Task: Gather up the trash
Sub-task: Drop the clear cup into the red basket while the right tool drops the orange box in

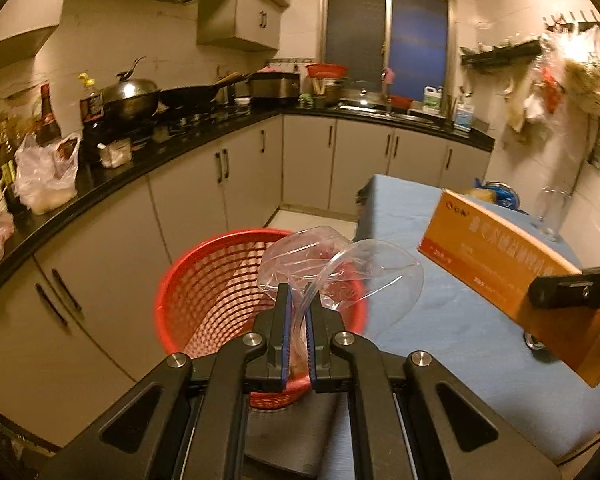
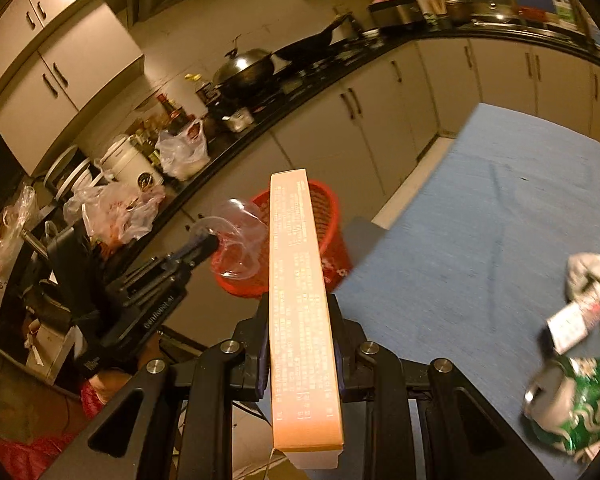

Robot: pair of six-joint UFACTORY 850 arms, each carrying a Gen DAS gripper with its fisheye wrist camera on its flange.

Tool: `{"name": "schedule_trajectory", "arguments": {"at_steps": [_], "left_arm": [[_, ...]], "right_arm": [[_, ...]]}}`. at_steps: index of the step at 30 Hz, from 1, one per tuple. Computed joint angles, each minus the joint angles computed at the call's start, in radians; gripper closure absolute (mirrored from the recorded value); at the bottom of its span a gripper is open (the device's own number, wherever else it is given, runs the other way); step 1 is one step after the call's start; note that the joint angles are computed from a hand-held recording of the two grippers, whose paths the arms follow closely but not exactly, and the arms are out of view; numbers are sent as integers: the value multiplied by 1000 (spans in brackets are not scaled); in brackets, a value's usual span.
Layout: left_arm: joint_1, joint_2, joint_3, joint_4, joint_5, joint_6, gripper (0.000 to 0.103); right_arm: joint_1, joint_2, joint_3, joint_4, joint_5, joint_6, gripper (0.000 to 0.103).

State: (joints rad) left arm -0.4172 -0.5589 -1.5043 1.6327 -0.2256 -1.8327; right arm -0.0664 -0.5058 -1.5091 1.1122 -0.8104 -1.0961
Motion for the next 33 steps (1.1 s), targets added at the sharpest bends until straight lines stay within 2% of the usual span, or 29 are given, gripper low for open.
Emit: {"name": "schedule_trajectory", "arguments": {"at_steps": [9, 13, 23, 28, 29, 30, 31, 33], "left_arm": [[50, -30, -19, -133, 20, 103, 97], [70, -64, -58, -292, 29, 267, 97], [105, -112, -115, -585, 52, 560, 97], [109, -123, -130, -563, 47, 541, 96], [110, -123, -128, -566, 50, 540, 95], [113, -123, -130, -598, 57, 564, 85], [115, -123, -129, -589, 59, 545, 73], [113, -119, -123, -491, 51, 442, 67]], "right_arm": [[76, -155, -225, -126, -62, 185, 77], [95, -229, -326, -180, -88, 278, 77], [142, -407, -593, -310, -150, 498, 77], [160, -469, -688, -353, -149, 565, 75], [161, -476, -699, -358, -142, 573, 75], [164, -482, -708, -367, -129, 584, 73], [163, -482, -706, -362, -122, 581, 66], [158, -473, -690, -338, -115, 567, 57]]}}
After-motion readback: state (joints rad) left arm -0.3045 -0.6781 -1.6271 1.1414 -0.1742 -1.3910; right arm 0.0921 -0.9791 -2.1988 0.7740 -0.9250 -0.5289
